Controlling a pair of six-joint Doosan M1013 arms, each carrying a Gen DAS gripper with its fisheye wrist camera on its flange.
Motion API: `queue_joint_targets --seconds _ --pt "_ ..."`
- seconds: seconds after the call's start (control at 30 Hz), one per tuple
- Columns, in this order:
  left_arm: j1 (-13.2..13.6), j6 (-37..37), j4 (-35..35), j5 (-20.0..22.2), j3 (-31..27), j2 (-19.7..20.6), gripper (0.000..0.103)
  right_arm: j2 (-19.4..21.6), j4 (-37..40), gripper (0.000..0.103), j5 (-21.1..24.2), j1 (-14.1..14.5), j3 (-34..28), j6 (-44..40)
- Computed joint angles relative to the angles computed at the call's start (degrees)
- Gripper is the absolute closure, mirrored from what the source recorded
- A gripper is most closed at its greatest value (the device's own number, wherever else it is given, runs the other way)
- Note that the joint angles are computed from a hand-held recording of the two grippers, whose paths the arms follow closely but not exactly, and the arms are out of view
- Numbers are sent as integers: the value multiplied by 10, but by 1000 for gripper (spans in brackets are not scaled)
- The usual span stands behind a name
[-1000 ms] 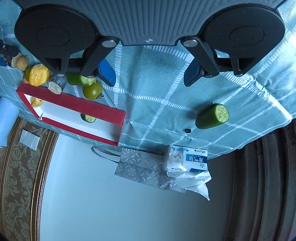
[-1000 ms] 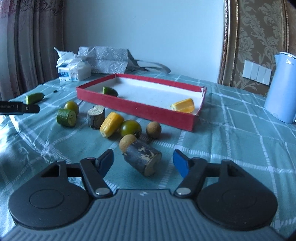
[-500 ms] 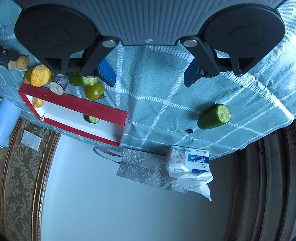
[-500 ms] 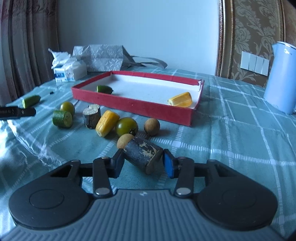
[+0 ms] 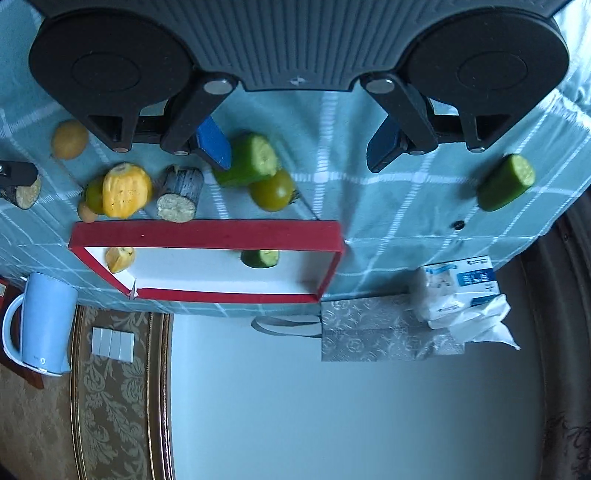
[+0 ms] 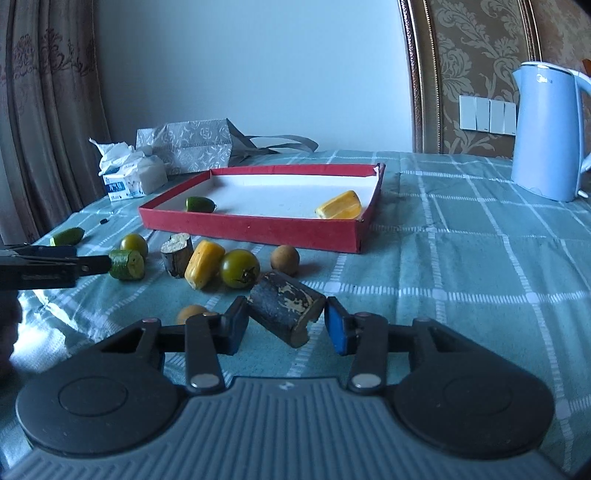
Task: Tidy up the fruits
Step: 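Lift the wooden stump with the right gripper while the left gripper grasps a cucumber piece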
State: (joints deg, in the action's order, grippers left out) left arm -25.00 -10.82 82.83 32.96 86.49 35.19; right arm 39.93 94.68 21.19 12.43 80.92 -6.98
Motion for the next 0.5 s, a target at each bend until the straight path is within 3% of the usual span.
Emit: queue_joint_targets --seconds 0.17,0.5 --pt "-1 42 -33 -6 -27 13 22 1 9 60 14 -4 0 1" --pt "6 155 -196 20 -84 42 22 4 12 60 37 -10 -2 15"
